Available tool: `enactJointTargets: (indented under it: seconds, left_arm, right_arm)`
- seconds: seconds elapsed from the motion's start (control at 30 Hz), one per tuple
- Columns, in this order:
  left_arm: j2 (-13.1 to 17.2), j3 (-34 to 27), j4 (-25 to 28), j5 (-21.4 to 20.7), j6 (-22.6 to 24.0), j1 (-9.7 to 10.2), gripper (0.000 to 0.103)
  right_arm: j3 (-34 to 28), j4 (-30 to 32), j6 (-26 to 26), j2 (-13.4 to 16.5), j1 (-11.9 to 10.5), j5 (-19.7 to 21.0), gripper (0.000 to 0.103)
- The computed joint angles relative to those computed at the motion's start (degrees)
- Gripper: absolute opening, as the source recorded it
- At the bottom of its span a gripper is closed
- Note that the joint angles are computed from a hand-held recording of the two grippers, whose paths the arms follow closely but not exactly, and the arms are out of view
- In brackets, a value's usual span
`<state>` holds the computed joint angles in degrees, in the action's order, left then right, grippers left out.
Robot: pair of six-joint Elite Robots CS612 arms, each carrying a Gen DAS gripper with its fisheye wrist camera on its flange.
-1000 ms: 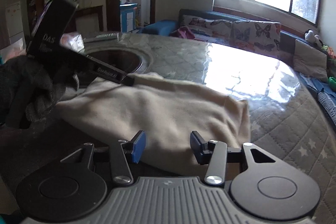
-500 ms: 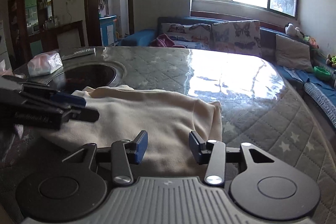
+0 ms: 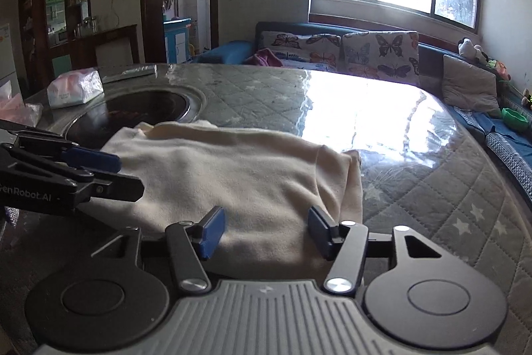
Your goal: Fold clothes
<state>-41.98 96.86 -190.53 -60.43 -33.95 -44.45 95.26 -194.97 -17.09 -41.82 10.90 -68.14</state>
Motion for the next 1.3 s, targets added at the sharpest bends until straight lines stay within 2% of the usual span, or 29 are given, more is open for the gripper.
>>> enactJointTargets:
  seconds: [0.17,0.3,0.33,0.47,0.67,0.83,1.13,1.3]
  left_arm:
    - [-0.86,0.28,1.29,0.53,-1.99,-0.05,0.069]
    - [-1.54,0.71,3.15,1.69,-4.02,-0.04,0.077]
    - [-1.71,0.82,3.68,1.98,-4.51,-0.06,0.077]
    - [-2.21,1.55,4.25,3.23,-5.61,-0.19,0.077]
    - [-2.55,2.17,5.8,2.94,-7.8,0.08,0.077]
    - [-2.87,2.75,4.94,3.56,-8.21,0.03,0.077]
    - [-3.6,3.92,6.93,4.77,-12.22,0.37,0.077]
    - [-3.88,4.24,7.22,5.27,-12.5,0.3,0.078]
  right_arm:
    - [0.02,-0.46,0.21,0.03,-0.02,0.59,0.07]
    - [-0.13,-0.52,-0.27,-0.17,0.19,0.58,0.075]
    - [-0.29,-0.29,-0.43,-0.16,0.31,0.36,0.079]
    - [-0.69,0.44,-1.03,0.12,0.77,-0.94,0.083]
    - [-0.93,0.66,-0.62,0.33,1.05,-1.55,0.084]
    - [-1.12,0.13,-0.51,-0.03,1.29,-1.1,0.084]
    - [-1.07,2.34,-8.94,-1.34,1.99,2.01,0.084]
    - [-0.47,3.57,-11.25,-1.93,2.21,2.99,0.084]
